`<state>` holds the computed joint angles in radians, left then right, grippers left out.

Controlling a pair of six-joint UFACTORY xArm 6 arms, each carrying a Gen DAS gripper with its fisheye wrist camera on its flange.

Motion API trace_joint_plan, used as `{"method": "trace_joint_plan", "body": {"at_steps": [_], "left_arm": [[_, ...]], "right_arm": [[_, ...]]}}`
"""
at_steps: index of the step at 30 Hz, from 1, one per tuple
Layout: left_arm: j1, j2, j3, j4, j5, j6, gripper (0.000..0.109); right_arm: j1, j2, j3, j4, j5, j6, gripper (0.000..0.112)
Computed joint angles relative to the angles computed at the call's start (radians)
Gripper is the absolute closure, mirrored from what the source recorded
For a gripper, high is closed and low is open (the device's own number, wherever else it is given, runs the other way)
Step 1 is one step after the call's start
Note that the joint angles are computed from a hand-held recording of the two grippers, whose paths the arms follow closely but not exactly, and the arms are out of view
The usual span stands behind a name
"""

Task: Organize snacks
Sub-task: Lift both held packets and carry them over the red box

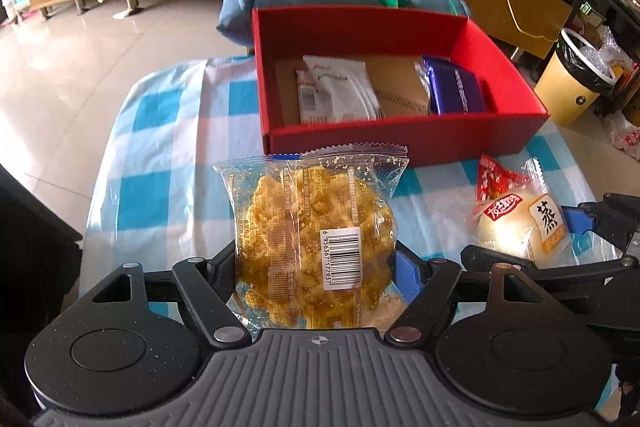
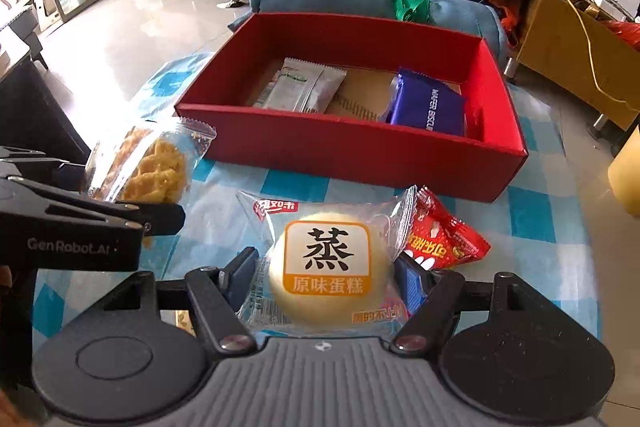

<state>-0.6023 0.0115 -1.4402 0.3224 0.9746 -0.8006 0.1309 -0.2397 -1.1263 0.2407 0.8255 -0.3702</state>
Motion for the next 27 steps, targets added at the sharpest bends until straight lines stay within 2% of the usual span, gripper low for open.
{"method": "trace_joint_plan", "body": {"at_steps": [27], "left_arm": [[0.023, 0.228, -0.349, 0.072, 0.018, 0.026, 0.029]], "right_arm": [[-0.026, 0.145, -0.202, 0.035, -0.081, 0.043, 0.047]]}}
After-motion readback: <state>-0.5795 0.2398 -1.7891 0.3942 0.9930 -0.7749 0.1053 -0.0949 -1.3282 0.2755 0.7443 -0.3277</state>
